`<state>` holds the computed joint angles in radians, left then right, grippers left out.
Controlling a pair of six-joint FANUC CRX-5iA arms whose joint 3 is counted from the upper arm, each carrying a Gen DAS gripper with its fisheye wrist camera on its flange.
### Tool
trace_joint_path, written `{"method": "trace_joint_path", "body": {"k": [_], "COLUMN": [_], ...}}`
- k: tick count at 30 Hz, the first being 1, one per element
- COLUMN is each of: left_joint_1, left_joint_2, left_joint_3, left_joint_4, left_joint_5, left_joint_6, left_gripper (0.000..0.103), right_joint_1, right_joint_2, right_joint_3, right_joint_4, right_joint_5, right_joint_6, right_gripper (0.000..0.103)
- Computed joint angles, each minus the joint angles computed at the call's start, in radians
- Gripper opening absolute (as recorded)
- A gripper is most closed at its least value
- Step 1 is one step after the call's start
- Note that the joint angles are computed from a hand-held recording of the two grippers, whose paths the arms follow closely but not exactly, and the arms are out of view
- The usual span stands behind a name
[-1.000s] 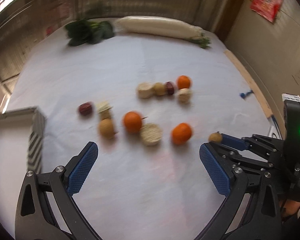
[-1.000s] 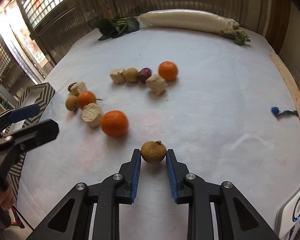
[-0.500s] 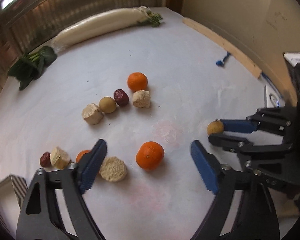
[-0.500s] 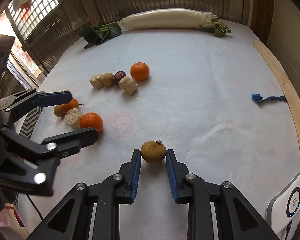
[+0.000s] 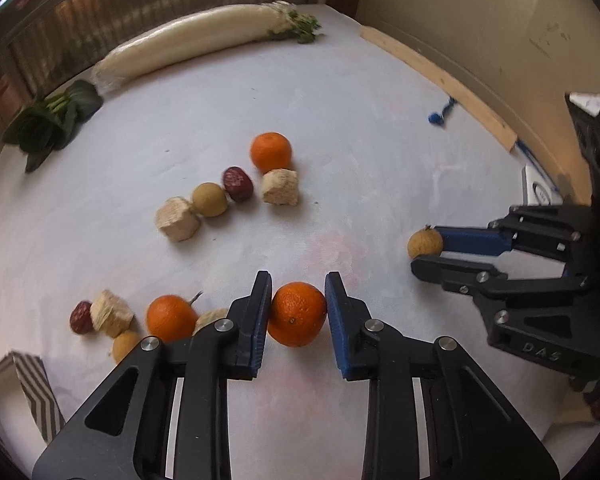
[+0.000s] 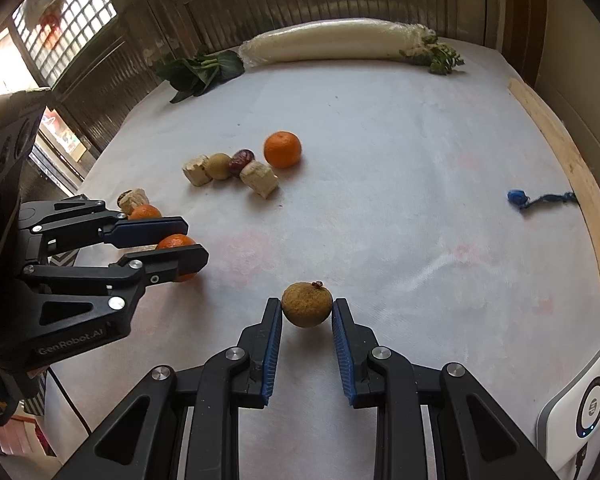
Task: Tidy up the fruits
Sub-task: 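Grasp the orange with the left tool while the right tool holds the brown fruit, then carry the orange and brown fruit over the striped box with both tools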
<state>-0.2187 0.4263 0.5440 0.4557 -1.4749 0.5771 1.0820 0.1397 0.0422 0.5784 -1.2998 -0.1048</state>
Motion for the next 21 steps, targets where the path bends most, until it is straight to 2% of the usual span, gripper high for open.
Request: {"method": "trace_joint_path", "body": {"k": [12, 21], "left_joint_1": [0.095, 0.188], "left_joint_2": [-0.024, -0.015], "left_joint_3": [0.025, 0.074], "left_joint_4": [0.046, 0.031], "left_joint_5": [0.01, 0.03], "left_joint_6": [0.122, 0.184], "left_gripper": [0.027, 0.027], "right_joint_1": [-0.022, -0.043], "right_joint_2": [0.108, 0.258], "right_joint_3": [0.173, 0.4], "right_joint_4": [0.006, -0.026], "right_joint_5": [0.002, 0.004], "right_joint_6": [0.156, 0.337], "right_gripper": [0.025, 0.025]}}
